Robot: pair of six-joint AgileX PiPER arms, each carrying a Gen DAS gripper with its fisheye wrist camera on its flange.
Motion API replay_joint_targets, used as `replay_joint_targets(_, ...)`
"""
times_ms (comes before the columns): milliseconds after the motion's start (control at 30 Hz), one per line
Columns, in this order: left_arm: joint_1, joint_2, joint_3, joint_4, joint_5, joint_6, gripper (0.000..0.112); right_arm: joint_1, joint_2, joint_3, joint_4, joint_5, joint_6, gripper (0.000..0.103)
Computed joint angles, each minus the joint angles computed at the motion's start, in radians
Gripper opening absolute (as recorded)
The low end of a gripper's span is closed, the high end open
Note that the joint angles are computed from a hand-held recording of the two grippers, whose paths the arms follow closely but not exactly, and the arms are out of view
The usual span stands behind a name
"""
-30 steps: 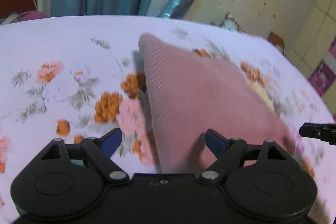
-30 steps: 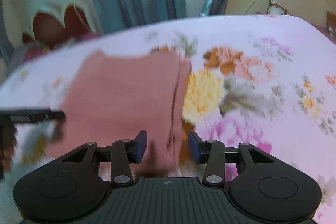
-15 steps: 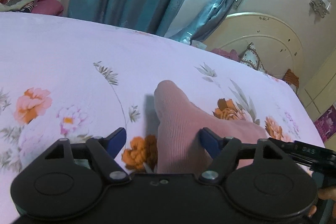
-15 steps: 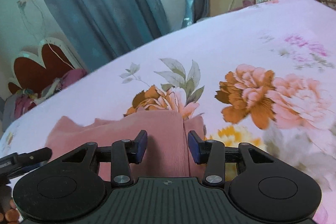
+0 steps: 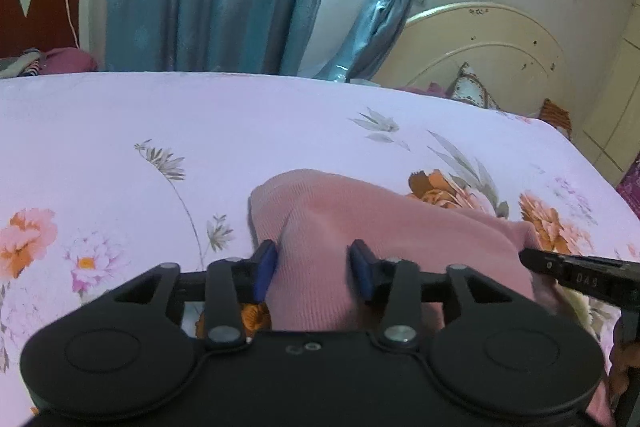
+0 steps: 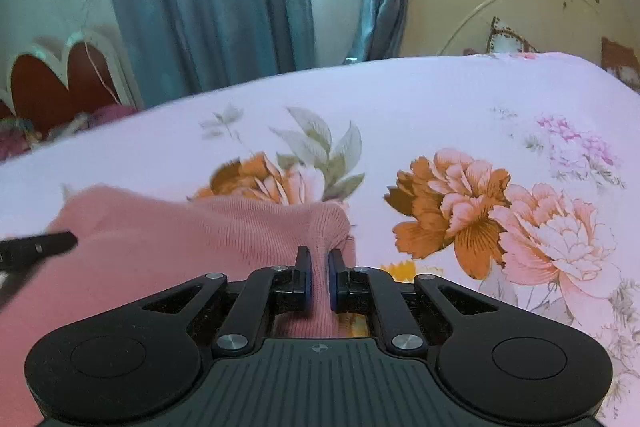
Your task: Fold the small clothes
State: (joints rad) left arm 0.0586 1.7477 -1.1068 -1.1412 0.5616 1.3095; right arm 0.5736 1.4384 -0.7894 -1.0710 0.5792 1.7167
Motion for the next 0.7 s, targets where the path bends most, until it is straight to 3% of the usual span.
replay_joint_targets(100,-0.004,-0.038,0.023,0.017,-0.047,0.010,0.063,0.000,-0.036,-0.011,0.025,0.010,-0.012,0.013)
replay_joint_targets(133,0.005,-0.055,0.030,0.017,-0.047,0.007,0.063,0.021,-0.048,-0.021,0.016,0.055,0.000,0.023)
replay_joint_targets(167,0.019,-0.079,0.044,-0.005,-0.044,0.022,0.063,0.055,-0.068,-0.024,-0.014,0.104,0.028,0.027)
replay_joint_targets(233,0.054,-0.115,0.064,-0.055,-0.004,0.073,0.063,0.085,-0.097,-0.033,-0.038,0.124,0.033,0.027)
replay_joint_targets(333,0.076,-0.168,0.114,-0.057,0.050,0.126,0.063,0.091,-0.081,-0.083,0.065,0.083,-0.087,0.027)
replay_joint_targets(467,0.051,-0.196,0.206,-0.072,-0.019,0.220,0.066,0.131,-0.002,-0.098,0.096,0.128,-0.095,0.027)
replay_joint_targets(567,0.044,-0.190,0.235,-0.147,-0.060,0.296,0.076,0.115,0.035,-0.086,0.100,0.108,-0.116,0.027)
replay_joint_targets(700,0.048,-0.221,0.207,-0.007,-0.036,0.129,0.072,0.140,-0.036,-0.074,0.129,0.123,-0.108,0.027)
